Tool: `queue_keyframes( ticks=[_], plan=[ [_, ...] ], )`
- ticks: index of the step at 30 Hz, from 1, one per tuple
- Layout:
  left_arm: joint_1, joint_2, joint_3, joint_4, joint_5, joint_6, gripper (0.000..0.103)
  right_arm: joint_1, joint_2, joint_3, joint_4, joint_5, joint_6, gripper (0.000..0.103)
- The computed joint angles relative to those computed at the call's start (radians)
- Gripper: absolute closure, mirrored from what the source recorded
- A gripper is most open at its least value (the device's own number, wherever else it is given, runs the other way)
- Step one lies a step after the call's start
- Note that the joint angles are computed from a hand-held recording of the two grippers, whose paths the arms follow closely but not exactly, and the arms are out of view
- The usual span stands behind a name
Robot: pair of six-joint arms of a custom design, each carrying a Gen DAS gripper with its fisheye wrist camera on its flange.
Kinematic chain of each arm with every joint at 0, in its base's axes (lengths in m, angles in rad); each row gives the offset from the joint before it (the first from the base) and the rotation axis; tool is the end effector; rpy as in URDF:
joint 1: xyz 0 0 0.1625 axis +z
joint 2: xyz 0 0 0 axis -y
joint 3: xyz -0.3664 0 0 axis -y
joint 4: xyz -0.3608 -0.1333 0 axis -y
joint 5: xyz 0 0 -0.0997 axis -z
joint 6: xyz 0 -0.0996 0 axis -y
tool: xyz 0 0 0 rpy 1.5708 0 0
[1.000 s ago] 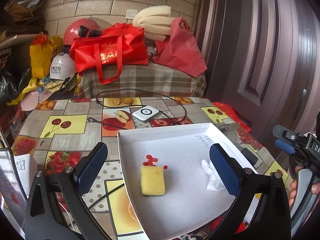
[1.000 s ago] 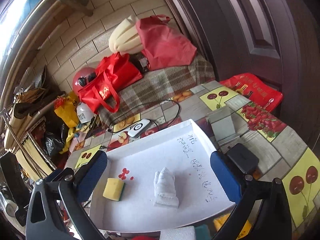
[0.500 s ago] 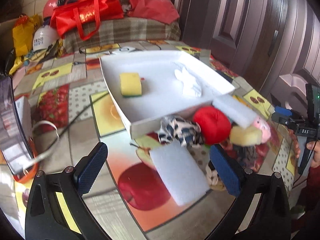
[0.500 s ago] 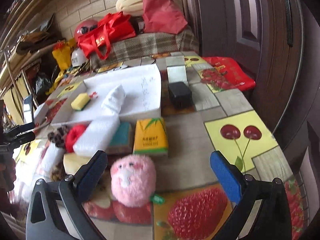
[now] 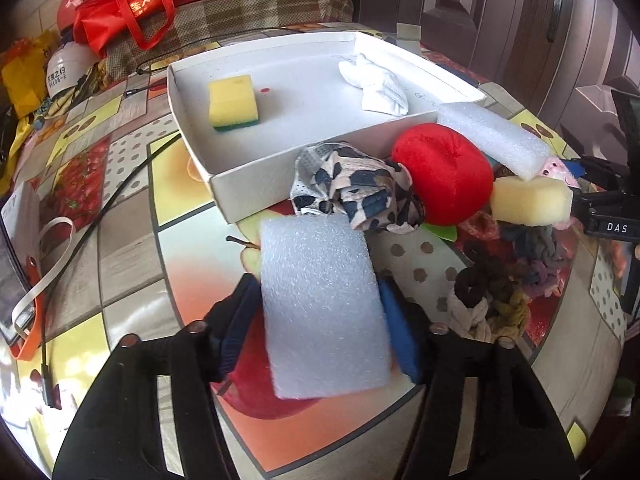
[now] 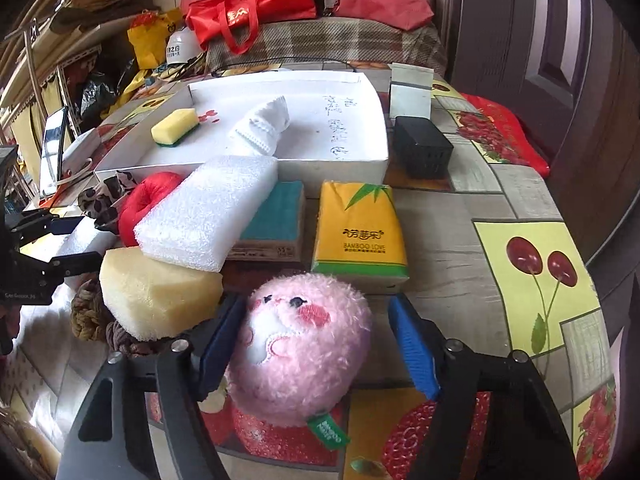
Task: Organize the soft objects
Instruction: 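Grasp the white foam block with the left tool while the right tool grasps the pink fluffy ball, then lower the foam block into the box with the left tool while the right tool releases the pink ball there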
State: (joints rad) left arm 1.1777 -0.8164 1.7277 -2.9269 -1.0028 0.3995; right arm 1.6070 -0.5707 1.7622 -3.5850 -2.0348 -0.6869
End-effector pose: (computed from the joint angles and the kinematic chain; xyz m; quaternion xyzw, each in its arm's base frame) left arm -0.0565 -0.6241 0.1115 0.3044 0.8876 -0.2109 0.2740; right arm 0.1095 -0.5714 0.0378 0.2295 -0.8669 0.3014 0.3241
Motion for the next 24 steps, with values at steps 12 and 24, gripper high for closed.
queue_keyframes(
  ticks=[12,24],
  plan=[
    [0.020,-0.094,0.115,-0.216,-0.018,0.023,0.051,-0.016,-0.122,0.180,-0.245,0.112,0.061,0.052],
    [-0.055,0.016,-0.065,-0.364,-0.063,0.107,0.051,0.027,-0.059,0.095,-0.392,0.275,0.126,0.052]
  ],
)
